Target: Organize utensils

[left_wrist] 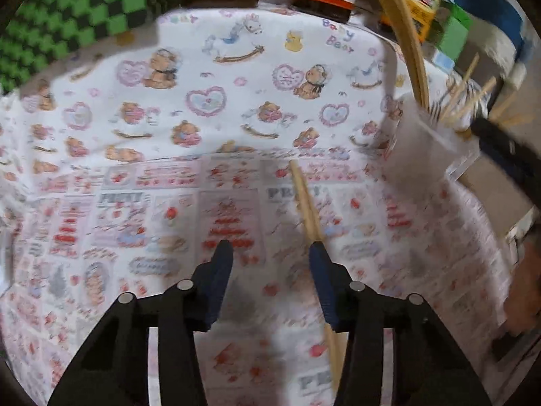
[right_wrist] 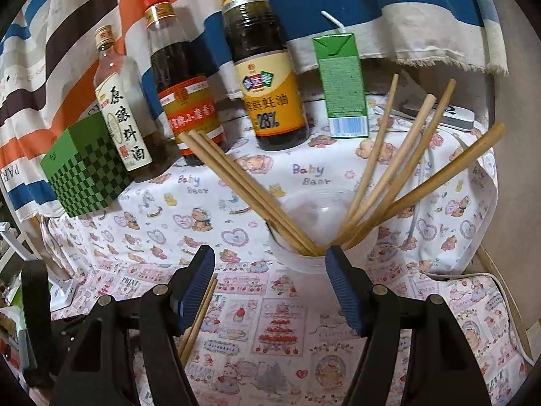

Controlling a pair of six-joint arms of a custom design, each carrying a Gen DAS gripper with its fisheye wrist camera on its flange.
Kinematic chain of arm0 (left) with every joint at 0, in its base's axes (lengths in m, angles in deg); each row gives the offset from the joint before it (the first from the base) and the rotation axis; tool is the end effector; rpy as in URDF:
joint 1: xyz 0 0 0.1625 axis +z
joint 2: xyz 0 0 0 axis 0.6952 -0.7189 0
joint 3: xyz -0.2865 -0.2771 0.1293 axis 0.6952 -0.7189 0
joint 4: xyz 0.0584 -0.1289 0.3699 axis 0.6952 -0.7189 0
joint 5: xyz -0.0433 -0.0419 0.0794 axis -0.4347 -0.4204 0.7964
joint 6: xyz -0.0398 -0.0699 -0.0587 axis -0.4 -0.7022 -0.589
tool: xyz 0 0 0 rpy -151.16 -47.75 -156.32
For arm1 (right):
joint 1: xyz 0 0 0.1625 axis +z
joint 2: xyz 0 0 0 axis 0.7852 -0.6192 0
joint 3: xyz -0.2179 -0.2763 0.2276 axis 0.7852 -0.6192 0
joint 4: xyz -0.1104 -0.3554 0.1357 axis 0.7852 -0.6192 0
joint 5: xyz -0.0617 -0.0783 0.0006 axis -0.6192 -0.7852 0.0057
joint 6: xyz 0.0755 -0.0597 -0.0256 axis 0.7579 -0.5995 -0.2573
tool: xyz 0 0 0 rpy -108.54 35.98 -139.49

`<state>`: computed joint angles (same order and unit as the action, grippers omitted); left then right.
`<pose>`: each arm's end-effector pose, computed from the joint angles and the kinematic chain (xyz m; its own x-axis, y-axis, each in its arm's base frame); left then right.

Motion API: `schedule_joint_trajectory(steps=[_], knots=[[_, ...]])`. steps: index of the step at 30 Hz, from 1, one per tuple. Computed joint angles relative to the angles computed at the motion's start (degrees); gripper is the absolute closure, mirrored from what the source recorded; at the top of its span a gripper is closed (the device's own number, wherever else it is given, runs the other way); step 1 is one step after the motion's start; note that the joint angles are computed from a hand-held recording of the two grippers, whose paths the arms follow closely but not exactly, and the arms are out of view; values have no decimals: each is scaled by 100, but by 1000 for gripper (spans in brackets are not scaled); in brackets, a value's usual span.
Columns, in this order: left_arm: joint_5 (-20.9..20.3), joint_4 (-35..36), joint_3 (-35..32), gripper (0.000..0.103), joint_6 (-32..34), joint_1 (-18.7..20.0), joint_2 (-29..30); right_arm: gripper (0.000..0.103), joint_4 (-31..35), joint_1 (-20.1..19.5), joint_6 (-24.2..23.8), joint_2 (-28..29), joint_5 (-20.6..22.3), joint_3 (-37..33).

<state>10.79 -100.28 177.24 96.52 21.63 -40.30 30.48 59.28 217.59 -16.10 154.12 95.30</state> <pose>-0.0721 -0.5810 0.1564 -0.6862 0.5623 -0.4615 0.6777 0.7247 -0.1246 0.2341 -0.4475 0.0473 -0.8079 0.3403 0.4811 -0.3338 0.4085 -0.8495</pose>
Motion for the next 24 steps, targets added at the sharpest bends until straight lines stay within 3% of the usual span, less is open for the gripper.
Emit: schedule_joint_trajectory(steps=[2, 6, 10, 14, 22, 24], knots=[[-11, 315, -275, 72, -257, -36, 109, 33, -14, -23, 79, -45, -11, 39], [275, 30, -399, 76, -201, -221, 441, 33, -103, -48, 122, -121, 32, 117], [390, 368, -694, 77, -359, -305, 760, 33, -160, -67, 149, -184, 42, 180], [976, 16, -791, 80, -231, -381, 1073, 33, -145, -83, 213, -217, 41, 201], [644, 547, -1173, 82, -370, -241, 1226, 33, -81, -43, 137, -108, 165, 81], [757, 553, -1196, 82, -348, -274, 1256, 33, -71, -46, 134, -114, 174, 79]])
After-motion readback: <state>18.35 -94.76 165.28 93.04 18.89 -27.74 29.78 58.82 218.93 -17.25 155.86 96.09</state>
